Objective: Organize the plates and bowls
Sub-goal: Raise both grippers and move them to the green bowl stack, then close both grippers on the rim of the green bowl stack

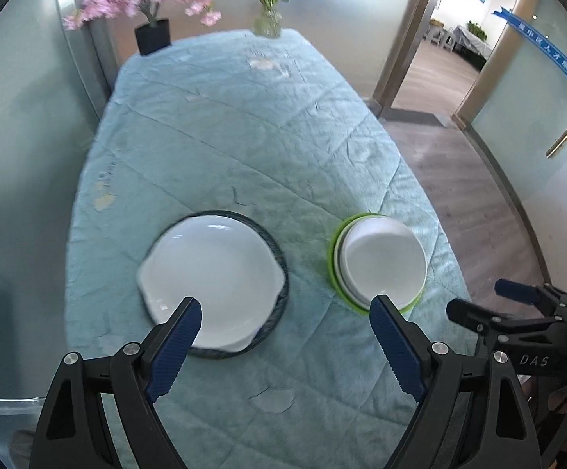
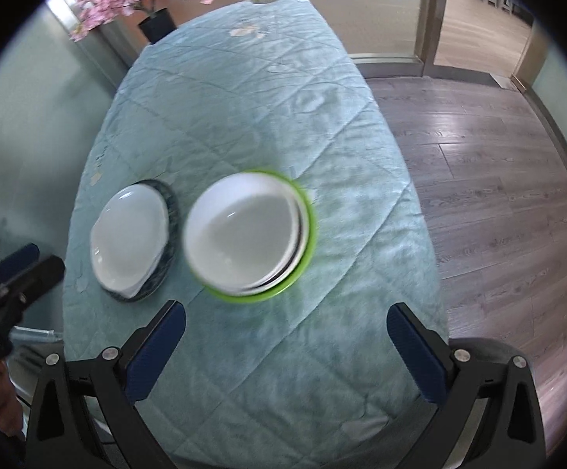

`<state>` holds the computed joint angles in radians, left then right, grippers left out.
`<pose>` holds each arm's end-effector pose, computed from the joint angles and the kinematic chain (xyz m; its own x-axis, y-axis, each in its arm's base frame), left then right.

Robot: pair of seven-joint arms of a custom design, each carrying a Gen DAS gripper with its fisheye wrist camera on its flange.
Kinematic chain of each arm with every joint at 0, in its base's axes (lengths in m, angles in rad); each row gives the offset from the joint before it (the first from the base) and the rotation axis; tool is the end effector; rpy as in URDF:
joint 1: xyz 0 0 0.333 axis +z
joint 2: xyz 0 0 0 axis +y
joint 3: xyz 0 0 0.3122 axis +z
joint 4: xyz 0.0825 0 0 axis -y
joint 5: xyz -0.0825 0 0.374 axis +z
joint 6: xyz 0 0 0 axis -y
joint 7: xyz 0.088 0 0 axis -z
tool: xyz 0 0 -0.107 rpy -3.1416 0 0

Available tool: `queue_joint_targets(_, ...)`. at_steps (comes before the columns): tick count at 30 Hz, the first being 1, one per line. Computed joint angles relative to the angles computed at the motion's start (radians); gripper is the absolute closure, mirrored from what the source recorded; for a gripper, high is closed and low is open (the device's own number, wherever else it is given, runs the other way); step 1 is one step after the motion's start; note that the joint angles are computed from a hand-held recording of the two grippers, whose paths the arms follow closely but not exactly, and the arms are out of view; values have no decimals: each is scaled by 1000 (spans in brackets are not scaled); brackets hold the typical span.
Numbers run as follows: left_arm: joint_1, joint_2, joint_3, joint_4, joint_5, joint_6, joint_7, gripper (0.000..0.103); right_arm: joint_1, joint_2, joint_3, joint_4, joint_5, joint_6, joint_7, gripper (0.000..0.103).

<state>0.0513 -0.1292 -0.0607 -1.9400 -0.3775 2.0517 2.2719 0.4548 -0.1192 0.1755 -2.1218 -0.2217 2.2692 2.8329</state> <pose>0.5362 -0.0265 0.5650 -0.5617 -0.8164 0.1338 -0.7885 0.4794 -0.3852 0.4320 0.3115 0.4908 -0.4600 -0.8723 -0.1661 -0.8249 0.4890 -0.2836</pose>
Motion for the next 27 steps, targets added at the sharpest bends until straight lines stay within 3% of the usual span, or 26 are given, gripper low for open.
queue_joint_targets(9,-48,200,-52,133,41,-45,-146,15,-42,50,-42,-27,57,82,-130,2)
queue_joint_targets(14,-62,288,-66,213,58,-89,-167,15,-55,81,-49,-35,101,126,-169,3)
queue_joint_targets(21,-82,385,-86,307,62,-172,-167,17,-69,98,-57,-54,196,145,-231,31)
queue_joint_targets(24,-90,430,-94,358,63,-230,-169,25,-76,89,-62,-77,240,179,-246,42)
queue_joint_targets(27,-101,461,-98,385,77,-259,-174,32,-80,95,-63,-80,273,200,-274,45)
